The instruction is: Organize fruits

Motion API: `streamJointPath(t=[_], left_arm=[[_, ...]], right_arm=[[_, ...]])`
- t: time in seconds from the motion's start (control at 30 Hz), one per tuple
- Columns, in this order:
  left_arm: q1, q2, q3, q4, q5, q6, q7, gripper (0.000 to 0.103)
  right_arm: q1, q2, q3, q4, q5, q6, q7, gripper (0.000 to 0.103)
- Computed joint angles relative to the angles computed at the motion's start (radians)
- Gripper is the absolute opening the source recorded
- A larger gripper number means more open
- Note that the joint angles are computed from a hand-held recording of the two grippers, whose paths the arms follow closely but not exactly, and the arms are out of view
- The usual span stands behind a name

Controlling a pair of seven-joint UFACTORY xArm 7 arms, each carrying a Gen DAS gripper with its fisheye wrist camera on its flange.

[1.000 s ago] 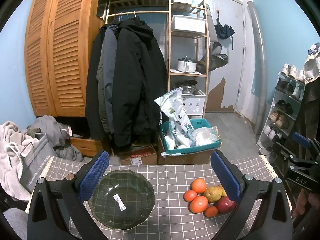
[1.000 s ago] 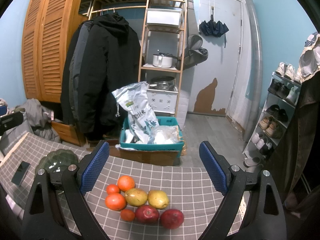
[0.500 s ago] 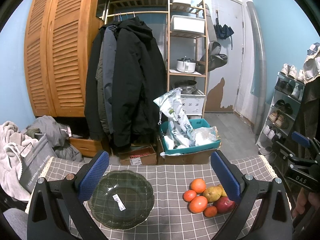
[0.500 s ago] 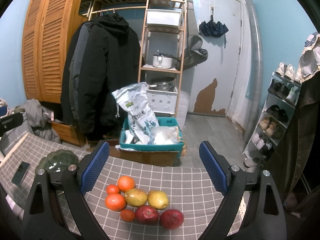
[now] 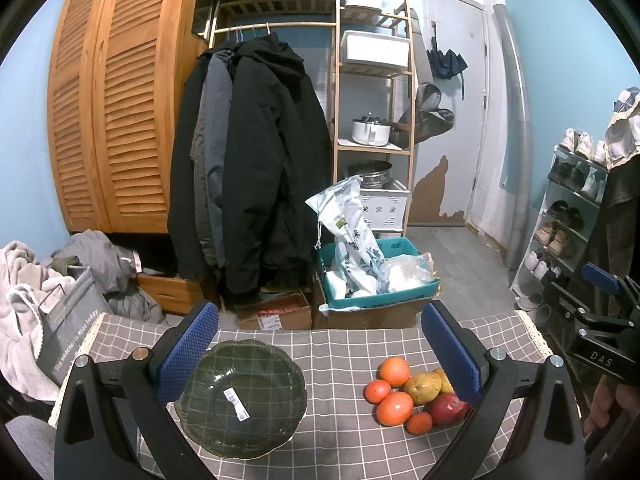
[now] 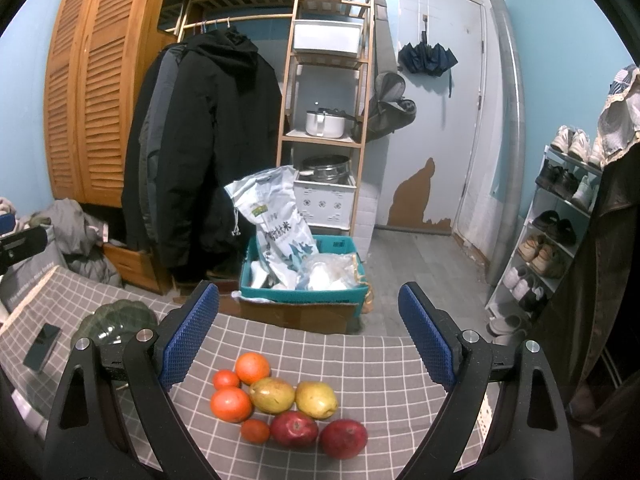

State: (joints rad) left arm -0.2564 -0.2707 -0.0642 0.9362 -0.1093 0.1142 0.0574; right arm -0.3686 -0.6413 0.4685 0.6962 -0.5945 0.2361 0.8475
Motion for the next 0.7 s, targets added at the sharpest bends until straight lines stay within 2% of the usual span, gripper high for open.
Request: streamJointPath(t=[0.7], left_arm=[[-0.003, -0.001, 0.001, -0.002, 0.000, -0.003, -0.001, 0.103]], right_arm=[[0.004, 0.003, -0.002, 0.002, -0.007, 0.002, 0.006, 0.090]])
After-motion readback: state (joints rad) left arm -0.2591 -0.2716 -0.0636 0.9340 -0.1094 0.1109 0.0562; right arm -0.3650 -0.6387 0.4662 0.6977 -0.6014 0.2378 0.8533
